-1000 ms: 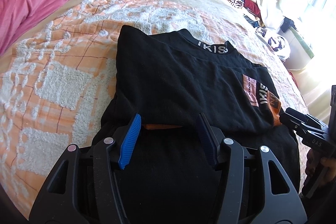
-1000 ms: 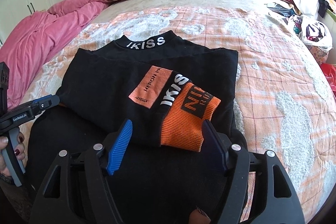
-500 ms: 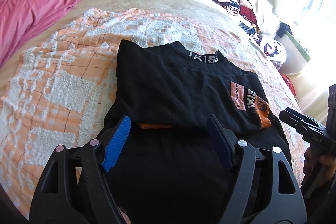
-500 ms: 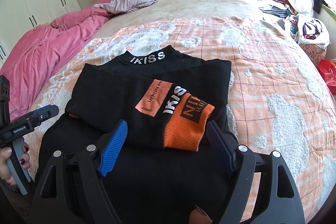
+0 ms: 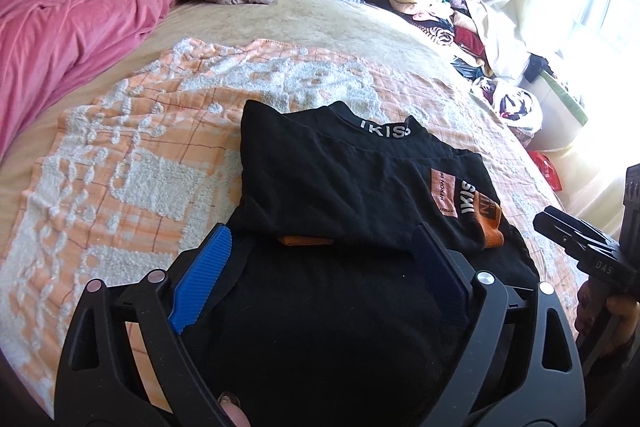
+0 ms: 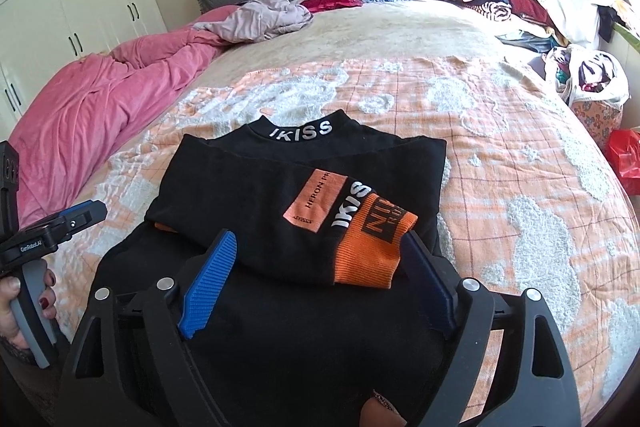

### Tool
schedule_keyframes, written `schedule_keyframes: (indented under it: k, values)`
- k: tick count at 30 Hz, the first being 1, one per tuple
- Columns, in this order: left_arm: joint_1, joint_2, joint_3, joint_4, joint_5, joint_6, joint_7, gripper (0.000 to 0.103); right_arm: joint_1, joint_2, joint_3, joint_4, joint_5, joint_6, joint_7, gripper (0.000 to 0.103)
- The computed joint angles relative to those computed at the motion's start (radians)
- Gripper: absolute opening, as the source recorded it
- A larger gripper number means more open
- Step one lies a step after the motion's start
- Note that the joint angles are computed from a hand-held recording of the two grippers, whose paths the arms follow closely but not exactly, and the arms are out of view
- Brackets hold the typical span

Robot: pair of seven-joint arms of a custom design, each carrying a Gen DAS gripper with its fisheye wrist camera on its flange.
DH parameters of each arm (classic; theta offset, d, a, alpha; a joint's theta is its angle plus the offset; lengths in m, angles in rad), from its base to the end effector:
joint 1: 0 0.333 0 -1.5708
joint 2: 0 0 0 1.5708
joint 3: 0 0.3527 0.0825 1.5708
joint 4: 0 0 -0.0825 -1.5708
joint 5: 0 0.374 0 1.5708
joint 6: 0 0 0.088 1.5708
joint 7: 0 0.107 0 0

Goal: Fold small clothes
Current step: 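Move both open tools back to the hem of the black sweatshirt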

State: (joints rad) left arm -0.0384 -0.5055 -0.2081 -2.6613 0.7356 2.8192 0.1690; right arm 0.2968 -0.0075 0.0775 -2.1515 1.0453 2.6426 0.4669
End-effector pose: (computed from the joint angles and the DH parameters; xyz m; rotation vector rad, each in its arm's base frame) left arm 0.3681 -0.1337 0.4953 -2.1650 1.2614 -0.7929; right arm 0.5297 0.1839 0.4900 -2.0822 1.0240 -0.1435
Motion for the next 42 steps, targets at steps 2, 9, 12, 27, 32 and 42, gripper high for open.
schedule_keyframes:
  k: [2,9,12,27,32,42]
  values:
    - [-0.002,-0.013,0.0,-0.006,-0.005,-0.004,-0.003,0.09,-0.001,-0.011,-0.002,-0.006,0.033,-0.004,-0.026,0.086]
    - [-0.007,-0.05,-0.016,-0.017,-0.002,-0.039,-0.007,0.093,0.002,-0.055,-0.01,-0.039,0.098,0.014,-0.079,0.093]
    - [-0.02,-0.07,-0.009,-0.033,-0.01,-0.038,-0.008,0.093,0.004,-0.078,-0.015,-0.062,0.109,0.027,-0.094,0.094]
    - [-0.085,-0.183,-0.017,-0.103,-0.053,-0.149,0.021,0.094,0.005,-0.174,-0.043,-0.2,0.162,0.056,-0.138,0.094]
    - [-0.109,-0.207,-0.013,-0.128,-0.069,-0.171,0.023,0.094,0.003,-0.206,-0.051,-0.248,0.163,0.053,-0.134,0.094]
    - [-0.145,-0.264,-0.008,-0.191,-0.103,-0.196,0.004,0.094,-0.026,-0.224,-0.055,-0.321,0.034,0.046,-0.009,0.095]
